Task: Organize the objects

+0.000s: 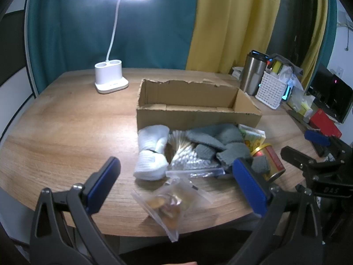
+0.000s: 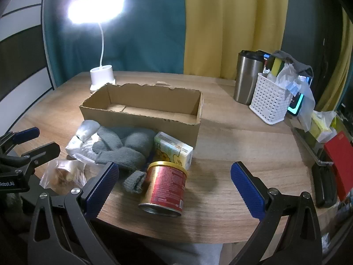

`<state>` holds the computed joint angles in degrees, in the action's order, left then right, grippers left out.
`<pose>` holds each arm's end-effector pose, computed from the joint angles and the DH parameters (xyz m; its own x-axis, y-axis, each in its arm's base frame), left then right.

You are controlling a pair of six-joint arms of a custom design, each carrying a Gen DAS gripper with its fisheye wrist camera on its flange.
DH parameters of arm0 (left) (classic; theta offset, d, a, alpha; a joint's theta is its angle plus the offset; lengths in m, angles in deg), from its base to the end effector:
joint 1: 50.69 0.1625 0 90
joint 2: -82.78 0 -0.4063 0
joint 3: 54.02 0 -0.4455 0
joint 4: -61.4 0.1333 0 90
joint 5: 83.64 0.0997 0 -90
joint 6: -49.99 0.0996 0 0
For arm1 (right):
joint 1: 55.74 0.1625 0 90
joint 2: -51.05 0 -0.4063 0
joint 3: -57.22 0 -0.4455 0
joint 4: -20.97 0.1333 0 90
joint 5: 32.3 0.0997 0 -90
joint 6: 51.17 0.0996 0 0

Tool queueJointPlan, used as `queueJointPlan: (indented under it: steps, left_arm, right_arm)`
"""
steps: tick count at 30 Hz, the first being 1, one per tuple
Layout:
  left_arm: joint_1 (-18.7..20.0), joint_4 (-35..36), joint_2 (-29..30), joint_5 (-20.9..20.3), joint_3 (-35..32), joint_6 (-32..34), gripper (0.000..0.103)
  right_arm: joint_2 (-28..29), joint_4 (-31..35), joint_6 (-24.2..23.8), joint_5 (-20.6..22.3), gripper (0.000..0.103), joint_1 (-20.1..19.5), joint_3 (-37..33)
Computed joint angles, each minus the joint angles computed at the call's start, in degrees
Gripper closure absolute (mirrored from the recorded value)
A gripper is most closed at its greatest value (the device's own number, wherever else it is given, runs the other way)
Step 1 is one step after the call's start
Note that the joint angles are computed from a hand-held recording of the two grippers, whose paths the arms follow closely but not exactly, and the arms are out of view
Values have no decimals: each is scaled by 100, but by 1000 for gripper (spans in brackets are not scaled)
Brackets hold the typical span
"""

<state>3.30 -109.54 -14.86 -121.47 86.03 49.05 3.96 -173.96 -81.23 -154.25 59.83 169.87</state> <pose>-0.0584 -0.4409 0.2791 -0.7928 -0.0478 -0.6076 0.4470 0.6321 -0.6330 0.3281 -0.4989 0.0524 -0.6207 -0.4042 0.6718 -0.7448 0.5718 -0.3441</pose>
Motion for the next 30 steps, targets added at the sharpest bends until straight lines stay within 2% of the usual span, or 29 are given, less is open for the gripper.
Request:
queueJointPlan:
  steps: [30]
  left_arm:
    - [45,63,-29,-104,14,-62,1]
  right_arm:
    - [-27,154,111,47,0,-37,11]
